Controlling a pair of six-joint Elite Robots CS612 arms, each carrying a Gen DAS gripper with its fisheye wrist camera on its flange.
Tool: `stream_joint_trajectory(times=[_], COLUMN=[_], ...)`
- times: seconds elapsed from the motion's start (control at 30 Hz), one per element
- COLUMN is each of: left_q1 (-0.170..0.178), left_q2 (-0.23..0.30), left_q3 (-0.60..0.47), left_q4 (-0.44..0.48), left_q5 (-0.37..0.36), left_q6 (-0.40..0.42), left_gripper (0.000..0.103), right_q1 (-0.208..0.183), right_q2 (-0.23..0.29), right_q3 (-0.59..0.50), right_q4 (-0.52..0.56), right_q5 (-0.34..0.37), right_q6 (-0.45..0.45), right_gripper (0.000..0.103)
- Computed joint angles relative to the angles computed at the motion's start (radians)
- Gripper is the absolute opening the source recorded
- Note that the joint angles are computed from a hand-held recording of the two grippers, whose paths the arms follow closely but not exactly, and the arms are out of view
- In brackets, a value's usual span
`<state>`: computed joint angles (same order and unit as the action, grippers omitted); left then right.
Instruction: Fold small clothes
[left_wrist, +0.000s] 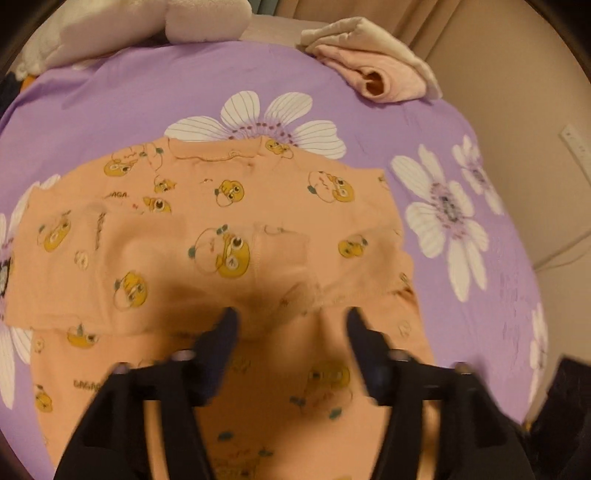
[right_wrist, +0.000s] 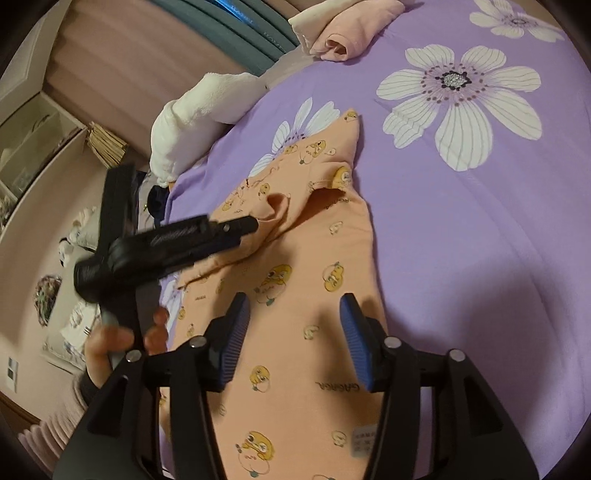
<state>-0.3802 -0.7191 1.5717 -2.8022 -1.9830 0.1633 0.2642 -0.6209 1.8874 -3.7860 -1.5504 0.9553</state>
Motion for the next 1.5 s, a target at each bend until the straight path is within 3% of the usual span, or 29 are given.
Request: stream_joint_trajectory(times=[0.17, 0.27, 0.4, 0.57, 0.63, 0.7, 0.77, 0.87, 0.97, 1.07, 1.23, 1.33, 1.4, 1.5], left_q1=[0.056, 0.089, 0.128, 0.165, 0.17, 0.179, 0.182, 0.191, 0.195, 0.194, 0.181, 0.168, 0.16, 0.148], left_q2=[-0.014, -0.018, -0.023, -0.026, -0.028, -0.026, -0.022, -0.02, -0.017, -0.011, 0.002, 0.008, 0.011, 0.024], left_q3=[0.025, 0.039, 0.061, 0.087, 0.096, 0.096, 0.091, 0.087, 0.082, 0.074, 0.047, 0.022, 0.009, -0.029], left_q4=[-0.01, -0.041, -0.09, -0.139, -0.149, -0.149, -0.145, -0.147, -0.153, -0.148, -0.122, -0.109, -0.115, -0.119], left_q5=[-0.095, -0.085, -0.077, -0.067, -0.052, -0.063, -0.074, -0.08, -0.084, -0.079, -0.066, -0.052, -0.042, -0.04], left_q6=[-0.034, -0.082, -0.157, -0.218, -0.22, -0.223, -0.231, -0.229, -0.231, -0.229, -0.213, -0.184, -0.176, -0.156], left_gripper=[0.066, 0.066, 0.066, 0.066, 0.066, 0.066, 0.066, 0.066, 0.066, 0.066, 0.066, 0.066, 0.066, 0.066], right_q1=[-0.017, -0.032, -0.046, -0.06, -0.063, -0.063, -0.06, -0.058, -0.056, -0.059, -0.055, -0.065, -0.064, -0.051], right_q2=[0.011, 0.025, 0.043, 0.072, 0.077, 0.081, 0.073, 0.05, 0.012, -0.028, -0.034, -0.032, -0.037, -0.054], right_q3=[-0.047, -0.103, -0.209, -0.311, -0.336, -0.355, -0.36, -0.342, -0.289, -0.232, -0.229, -0.224, -0.206, -0.186], right_q4=[-0.017, 0.0, 0.159, 0.362, 0.46, 0.524, 0.562, 0.535, 0.409, 0.35, 0.513, 0.613, 0.577, 0.497], right_q5=[0.053, 0.112, 0.151, 0.187, 0.187, 0.183, 0.154, 0.127, 0.055, -0.004, -0.094, -0.075, -0.086, -0.186], right_q6=[-0.001, -0.016, -0.033, 0.012, 0.041, 0.062, 0.037, -0.007, -0.049, -0.101, -0.206, -0.199, -0.192, -0.212], right_gripper=[0.053, 0.053, 0.053, 0.053, 0.048, 0.028, 0.012, 0.008, 0.008, 0.008, 0.013, 0.023, 0.027, 0.028])
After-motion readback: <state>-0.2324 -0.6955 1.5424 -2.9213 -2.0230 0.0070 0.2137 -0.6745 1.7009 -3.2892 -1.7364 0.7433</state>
